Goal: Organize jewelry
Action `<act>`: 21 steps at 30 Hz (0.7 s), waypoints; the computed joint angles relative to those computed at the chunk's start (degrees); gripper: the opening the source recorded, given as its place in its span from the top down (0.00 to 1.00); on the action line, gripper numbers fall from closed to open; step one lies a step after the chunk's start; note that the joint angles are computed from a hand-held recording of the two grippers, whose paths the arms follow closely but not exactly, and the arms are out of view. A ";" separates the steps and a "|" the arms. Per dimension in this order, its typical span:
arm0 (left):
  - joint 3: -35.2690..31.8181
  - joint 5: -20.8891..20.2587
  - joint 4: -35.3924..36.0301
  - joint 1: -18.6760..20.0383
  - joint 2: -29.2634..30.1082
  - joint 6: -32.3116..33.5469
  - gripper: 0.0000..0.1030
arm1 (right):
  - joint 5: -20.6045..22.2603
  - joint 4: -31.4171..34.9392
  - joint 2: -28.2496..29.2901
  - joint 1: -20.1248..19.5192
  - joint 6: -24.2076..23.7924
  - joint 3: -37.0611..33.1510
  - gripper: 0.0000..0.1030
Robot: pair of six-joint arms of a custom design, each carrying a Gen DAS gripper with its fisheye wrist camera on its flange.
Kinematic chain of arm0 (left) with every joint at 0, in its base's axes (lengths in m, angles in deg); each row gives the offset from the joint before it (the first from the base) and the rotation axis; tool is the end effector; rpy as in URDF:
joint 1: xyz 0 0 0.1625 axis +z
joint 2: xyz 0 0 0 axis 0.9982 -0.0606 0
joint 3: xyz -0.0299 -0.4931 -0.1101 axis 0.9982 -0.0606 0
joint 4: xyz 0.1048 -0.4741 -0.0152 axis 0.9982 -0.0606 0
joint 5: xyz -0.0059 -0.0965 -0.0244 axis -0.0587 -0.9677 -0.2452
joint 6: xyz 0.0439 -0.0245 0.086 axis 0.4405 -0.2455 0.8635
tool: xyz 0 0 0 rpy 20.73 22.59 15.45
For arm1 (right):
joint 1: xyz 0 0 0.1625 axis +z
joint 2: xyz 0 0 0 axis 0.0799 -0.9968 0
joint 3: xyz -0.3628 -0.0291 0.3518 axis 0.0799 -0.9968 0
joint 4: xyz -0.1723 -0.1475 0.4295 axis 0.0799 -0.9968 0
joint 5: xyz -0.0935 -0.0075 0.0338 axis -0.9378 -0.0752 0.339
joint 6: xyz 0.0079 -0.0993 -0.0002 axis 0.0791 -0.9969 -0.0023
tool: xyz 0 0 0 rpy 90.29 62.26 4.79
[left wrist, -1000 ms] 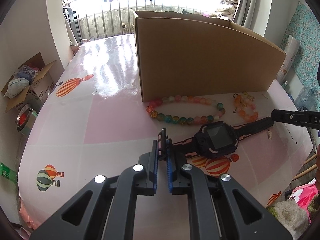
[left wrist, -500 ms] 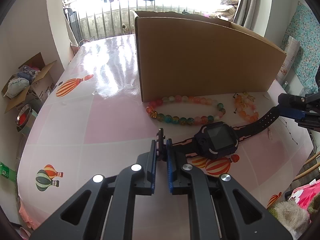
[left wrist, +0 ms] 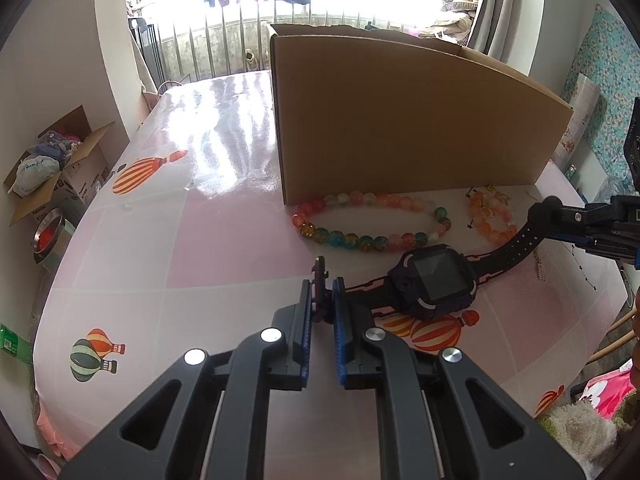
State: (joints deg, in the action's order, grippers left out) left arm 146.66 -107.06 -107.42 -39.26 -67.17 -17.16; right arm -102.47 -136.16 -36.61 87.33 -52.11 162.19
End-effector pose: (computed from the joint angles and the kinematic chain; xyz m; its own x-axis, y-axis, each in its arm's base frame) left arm -0.1730 -0.4892 0.0696 -0.6909 0.2724 -0.6697 0.5918 0.7452 -0.3073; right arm 0.1269 -0.4561 0.2294 -0.9736 0.0091 0.2279 -0.1065 0.8655 -0.4895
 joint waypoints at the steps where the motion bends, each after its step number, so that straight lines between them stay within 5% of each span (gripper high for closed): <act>1: 0.04 0.12 -0.18 -0.10 0.09 0.06 0.92 | -1.81 -0.72 0.37 0.80 -0.80 -0.08 0.96; 9: 0.49 0.19 -0.28 -1.22 -0.93 0.22 0.91 | -10.48 -8.78 1.97 7.73 -8.08 0.39 0.99; 16: 1.72 -2.24 -1.36 -3.78 -6.04 1.86 0.94 | -10.81 -11.04 0.37 11.60 -10.05 0.02 0.99; 21: 0.08 -6.06 -2.09 -5.06 -9.98 6.29 0.94 | -7.32 -9.27 -2.19 12.70 -10.24 -2.53 0.99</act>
